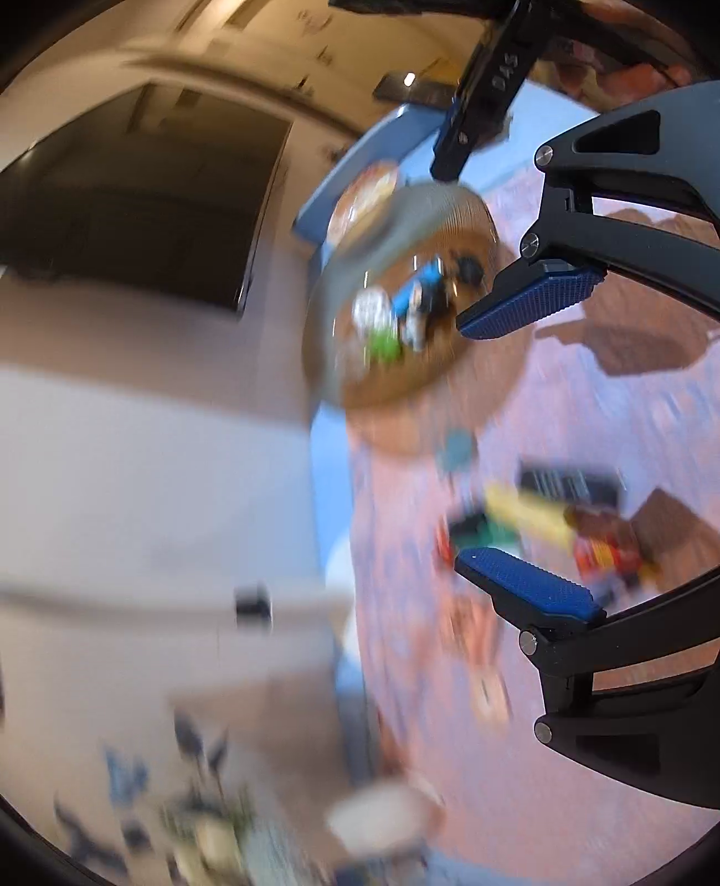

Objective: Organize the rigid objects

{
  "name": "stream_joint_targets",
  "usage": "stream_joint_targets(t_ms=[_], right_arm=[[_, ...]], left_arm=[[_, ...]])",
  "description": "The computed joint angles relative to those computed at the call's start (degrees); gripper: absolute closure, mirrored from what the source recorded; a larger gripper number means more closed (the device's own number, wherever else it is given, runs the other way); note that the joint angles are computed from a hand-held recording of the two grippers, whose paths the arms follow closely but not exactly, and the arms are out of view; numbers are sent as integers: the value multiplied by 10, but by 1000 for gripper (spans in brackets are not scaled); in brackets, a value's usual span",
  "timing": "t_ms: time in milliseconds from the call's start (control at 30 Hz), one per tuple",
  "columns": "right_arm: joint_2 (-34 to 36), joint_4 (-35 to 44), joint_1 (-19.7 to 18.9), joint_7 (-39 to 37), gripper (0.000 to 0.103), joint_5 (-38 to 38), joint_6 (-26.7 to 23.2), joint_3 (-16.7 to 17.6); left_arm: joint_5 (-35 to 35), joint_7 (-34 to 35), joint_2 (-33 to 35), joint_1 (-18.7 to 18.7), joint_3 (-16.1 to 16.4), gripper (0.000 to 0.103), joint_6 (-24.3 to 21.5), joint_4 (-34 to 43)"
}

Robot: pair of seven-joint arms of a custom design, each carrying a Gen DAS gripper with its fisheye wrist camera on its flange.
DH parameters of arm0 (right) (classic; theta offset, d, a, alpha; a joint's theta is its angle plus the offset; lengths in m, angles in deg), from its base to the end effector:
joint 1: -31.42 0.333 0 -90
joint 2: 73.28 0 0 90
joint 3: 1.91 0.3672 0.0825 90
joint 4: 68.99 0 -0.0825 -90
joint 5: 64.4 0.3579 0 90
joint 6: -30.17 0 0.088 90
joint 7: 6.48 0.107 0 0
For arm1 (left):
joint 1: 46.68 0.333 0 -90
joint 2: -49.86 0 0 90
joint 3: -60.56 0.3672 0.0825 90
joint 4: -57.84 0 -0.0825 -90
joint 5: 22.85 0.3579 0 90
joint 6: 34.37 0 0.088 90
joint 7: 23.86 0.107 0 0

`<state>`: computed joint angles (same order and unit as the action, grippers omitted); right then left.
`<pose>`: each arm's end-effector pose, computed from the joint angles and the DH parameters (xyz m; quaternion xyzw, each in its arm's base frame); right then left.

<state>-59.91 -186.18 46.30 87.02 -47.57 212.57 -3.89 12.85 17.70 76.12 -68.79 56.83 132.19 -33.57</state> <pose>0.6164 0.1157 0.5015 -0.5934 0.6763 -0.2153 0.3797 0.6415 -0.3387 0.5201 -0.5942 0.6766 -0.3692 0.2298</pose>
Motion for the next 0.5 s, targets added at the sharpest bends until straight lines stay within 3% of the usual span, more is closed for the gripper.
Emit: stream_joint_targets(t_ms=[100, 167, 200, 300, 367, 433, 500], right_arm=[[9, 7, -74, -74, 62, 40, 8, 123], [30, 21, -108, -132, 62, 78, 3, 191], [44, 27, -107, -149, 62, 86, 3, 201], [85, 45, -44, -141, 62, 59, -7, 149], [114, 63, -35, -150, 62, 57, -24, 146], [136, 75, -29, -155, 62, 61, -32, 145], [142, 87, 14, -118, 62, 31, -57, 92]], left_arm=[[79, -115, -57, -33, 73, 27, 2, -82], [97, -141, -72, -22, 73, 27, -15, -110], [110, -155, -75, -20, 76, 27, -34, -125], [122, -180, -64, 0, 65, 27, -54, -148], [116, -184, -49, 27, 48, 27, -26, -163], [157, -220, -35, 25, 58, 27, -14, -162], [94, -147, -22, 65, 14, 27, -4, -158]])
